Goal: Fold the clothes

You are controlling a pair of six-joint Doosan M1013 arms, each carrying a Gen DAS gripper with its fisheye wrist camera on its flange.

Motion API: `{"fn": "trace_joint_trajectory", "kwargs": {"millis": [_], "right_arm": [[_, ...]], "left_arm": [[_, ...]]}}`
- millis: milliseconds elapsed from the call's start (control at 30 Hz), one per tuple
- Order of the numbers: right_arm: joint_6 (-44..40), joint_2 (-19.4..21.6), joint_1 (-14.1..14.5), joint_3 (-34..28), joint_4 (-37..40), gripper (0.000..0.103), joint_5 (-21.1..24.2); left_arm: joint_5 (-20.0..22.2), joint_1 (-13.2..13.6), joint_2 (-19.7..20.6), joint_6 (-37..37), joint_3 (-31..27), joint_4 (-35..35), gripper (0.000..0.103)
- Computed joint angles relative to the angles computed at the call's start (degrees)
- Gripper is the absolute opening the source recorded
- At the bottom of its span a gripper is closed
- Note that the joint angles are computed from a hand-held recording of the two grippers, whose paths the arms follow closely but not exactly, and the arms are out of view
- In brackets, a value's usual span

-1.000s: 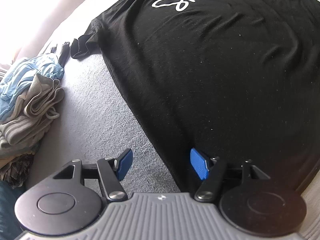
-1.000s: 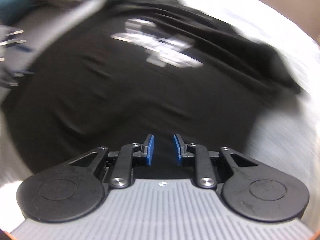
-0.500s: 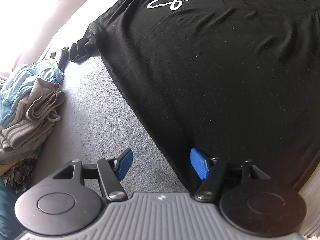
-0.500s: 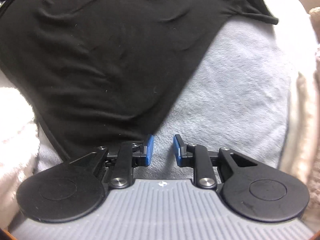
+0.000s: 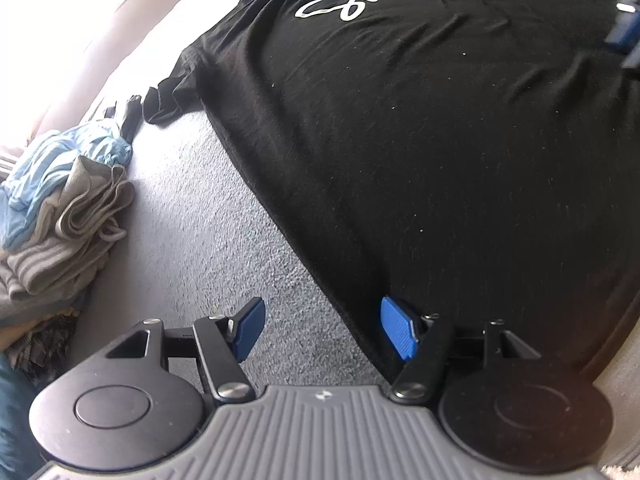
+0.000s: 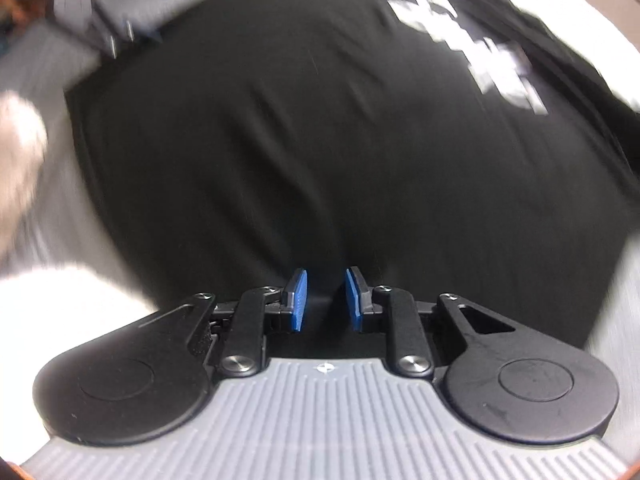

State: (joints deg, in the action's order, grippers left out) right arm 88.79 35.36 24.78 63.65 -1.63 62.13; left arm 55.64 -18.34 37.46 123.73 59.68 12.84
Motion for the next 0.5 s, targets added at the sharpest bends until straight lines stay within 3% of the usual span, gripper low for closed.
{"fn": "trace_joint_trajectory", "kwargs": {"millis": [167, 233, 300, 500], "right_arm": [[7.8, -4.6, 0.3, 5.2, -5.7, 0.019, 14.4], [11.2, -5.0, 0.5, 5.2, -7.2, 0.02, 17.1], [13.2, -4.8, 0.9, 4.0, -8.3, 0.02, 14.7], [7.4, -0.8, 1.9, -0.8, -4.8, 0.019, -4.8]], "left_arm": [[-1.4, 0.2, -0.5, 1.1, 1.0, -0.3, 0.066], [-1.9, 0.3, -0.7, 1.7, 1.4, -0.6, 0.066], [-2.4, 0.4, -0.9, 2.2, 1.7, -0.9, 0.066], [-6.3, 1.0, -2.0, 2.8, 4.2, -2.2, 0.066]]}}
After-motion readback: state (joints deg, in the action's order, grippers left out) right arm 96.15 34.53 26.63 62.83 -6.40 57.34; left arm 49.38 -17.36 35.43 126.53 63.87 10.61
